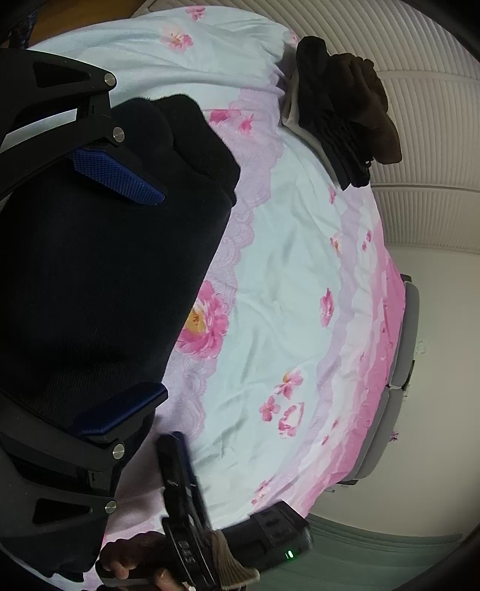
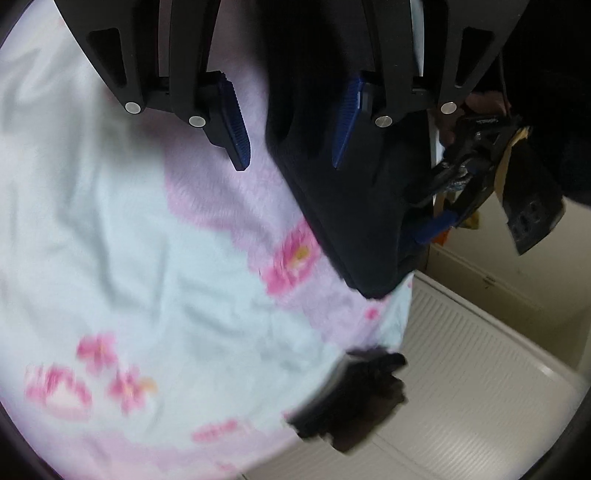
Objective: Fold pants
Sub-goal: 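Lift the pants with both tools and fold them over once more, then lay the folded pants on the duvet and open both tools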
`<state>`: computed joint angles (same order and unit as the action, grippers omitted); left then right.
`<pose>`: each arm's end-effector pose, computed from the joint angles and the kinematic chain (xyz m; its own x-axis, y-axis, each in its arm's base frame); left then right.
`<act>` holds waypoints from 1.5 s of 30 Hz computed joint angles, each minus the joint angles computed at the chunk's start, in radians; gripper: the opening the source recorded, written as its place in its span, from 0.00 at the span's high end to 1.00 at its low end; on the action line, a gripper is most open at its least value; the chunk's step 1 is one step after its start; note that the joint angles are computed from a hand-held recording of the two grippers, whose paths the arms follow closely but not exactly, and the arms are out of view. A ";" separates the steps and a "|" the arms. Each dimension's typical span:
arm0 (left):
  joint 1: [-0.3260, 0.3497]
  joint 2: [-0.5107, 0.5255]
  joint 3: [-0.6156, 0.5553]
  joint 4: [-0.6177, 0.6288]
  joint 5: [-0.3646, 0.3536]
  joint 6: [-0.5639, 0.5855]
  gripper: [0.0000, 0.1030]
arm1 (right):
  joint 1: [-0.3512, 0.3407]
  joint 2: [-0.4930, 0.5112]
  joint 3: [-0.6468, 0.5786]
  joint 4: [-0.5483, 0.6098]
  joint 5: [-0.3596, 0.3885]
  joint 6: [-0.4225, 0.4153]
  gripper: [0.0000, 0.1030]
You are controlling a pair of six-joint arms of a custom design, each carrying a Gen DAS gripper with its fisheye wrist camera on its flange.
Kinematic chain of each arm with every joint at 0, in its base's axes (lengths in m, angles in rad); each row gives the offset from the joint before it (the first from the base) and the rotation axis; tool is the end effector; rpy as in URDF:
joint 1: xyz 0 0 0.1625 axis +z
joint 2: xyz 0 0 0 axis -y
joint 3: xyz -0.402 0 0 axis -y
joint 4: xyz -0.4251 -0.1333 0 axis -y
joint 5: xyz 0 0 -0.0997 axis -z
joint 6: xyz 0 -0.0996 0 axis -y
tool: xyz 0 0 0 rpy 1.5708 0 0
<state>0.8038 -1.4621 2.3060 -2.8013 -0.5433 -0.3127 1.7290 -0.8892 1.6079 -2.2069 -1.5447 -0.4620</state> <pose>-0.1465 -0.4669 0.2344 -0.7650 -0.0849 -0.6384 0.4282 0.6734 -0.6027 0.2389 -0.6347 0.0873 -0.8140 -0.5777 -0.0601 -0.5807 0.8117 0.0623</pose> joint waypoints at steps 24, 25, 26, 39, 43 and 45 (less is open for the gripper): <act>0.001 -0.045 0.007 0.050 -0.033 0.017 0.05 | 0.072 0.046 0.002 -0.088 -0.163 0.065 0.72; -0.004 -0.050 0.010 0.050 -0.030 0.022 0.05 | 0.083 0.038 0.022 -0.142 -0.190 0.064 0.72; -0.010 -0.058 0.014 0.053 -0.030 0.029 0.05 | 0.099 0.017 0.057 -0.217 -0.233 0.068 0.72; -0.138 -0.220 0.109 0.054 -0.083 0.156 0.05 | 0.336 -0.307 0.645 -1.126 -0.659 0.396 0.17; -0.168 -0.239 0.145 0.066 -0.128 0.156 0.05 | 0.388 -0.324 0.769 -1.305 -0.860 0.565 0.11; -0.180 -0.243 0.161 0.081 -0.146 0.152 0.05 | 0.384 -0.336 0.819 -1.317 -0.887 0.689 0.11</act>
